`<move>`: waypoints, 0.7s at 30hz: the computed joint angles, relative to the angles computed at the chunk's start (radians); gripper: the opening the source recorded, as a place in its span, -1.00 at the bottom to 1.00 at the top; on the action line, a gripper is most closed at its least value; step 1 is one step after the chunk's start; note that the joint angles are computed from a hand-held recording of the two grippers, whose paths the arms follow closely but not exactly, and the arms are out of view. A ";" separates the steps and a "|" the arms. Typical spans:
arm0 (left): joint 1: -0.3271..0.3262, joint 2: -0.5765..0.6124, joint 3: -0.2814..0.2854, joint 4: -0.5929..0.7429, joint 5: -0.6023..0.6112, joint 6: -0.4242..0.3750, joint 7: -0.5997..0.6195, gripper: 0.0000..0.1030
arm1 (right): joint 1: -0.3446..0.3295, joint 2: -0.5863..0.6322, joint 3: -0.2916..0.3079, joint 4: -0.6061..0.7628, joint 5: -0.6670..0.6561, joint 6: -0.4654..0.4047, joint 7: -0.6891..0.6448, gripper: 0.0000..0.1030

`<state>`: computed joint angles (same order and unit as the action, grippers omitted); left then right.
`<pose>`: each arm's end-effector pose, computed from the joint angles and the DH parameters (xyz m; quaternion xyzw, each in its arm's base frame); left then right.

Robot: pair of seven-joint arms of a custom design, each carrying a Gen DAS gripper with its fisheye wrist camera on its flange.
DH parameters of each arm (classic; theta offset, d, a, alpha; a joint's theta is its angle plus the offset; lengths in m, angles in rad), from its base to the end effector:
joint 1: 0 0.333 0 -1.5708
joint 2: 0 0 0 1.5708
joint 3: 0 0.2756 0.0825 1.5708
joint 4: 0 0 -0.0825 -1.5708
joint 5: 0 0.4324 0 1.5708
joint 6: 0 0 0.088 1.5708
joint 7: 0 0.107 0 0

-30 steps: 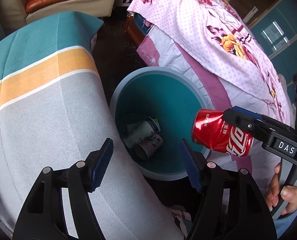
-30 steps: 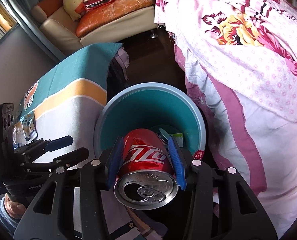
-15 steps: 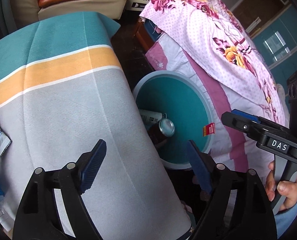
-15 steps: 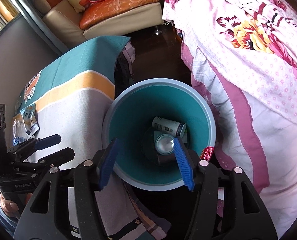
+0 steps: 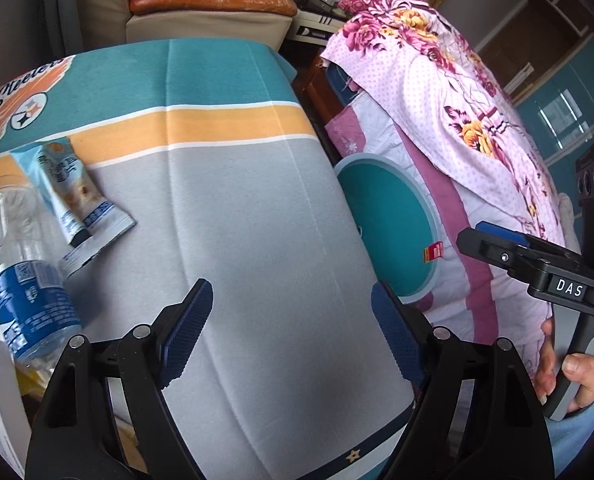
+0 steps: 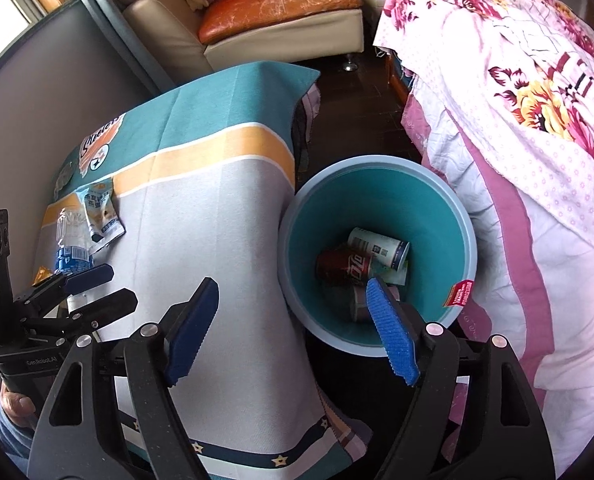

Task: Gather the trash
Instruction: 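Move both tools back over the remaining table items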

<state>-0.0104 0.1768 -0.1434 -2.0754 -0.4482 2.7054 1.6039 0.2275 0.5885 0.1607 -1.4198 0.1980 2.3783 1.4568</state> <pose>0.6362 -0.0823 0.3220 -0.7425 0.6158 -0.2616 0.0333 0.7189 0.2729 0.3449 -0.7966 0.5626 -0.0149 0.2207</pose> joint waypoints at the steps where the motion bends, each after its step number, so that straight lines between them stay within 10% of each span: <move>1: 0.006 -0.023 0.002 -0.025 -0.008 0.004 0.006 0.60 | 0.005 -0.008 0.003 -0.009 -0.003 -0.001 0.000 0.42; 21: 0.092 -0.399 0.135 -0.439 -0.118 0.061 0.127 0.60 | 0.178 -0.040 0.068 -0.063 -0.058 -0.123 -0.042 0.51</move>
<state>0.0813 -0.2224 -0.0081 -2.5141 -0.5666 2.7666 1.7309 0.4058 0.5484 0.2286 -1.4829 0.1402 2.2549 1.4146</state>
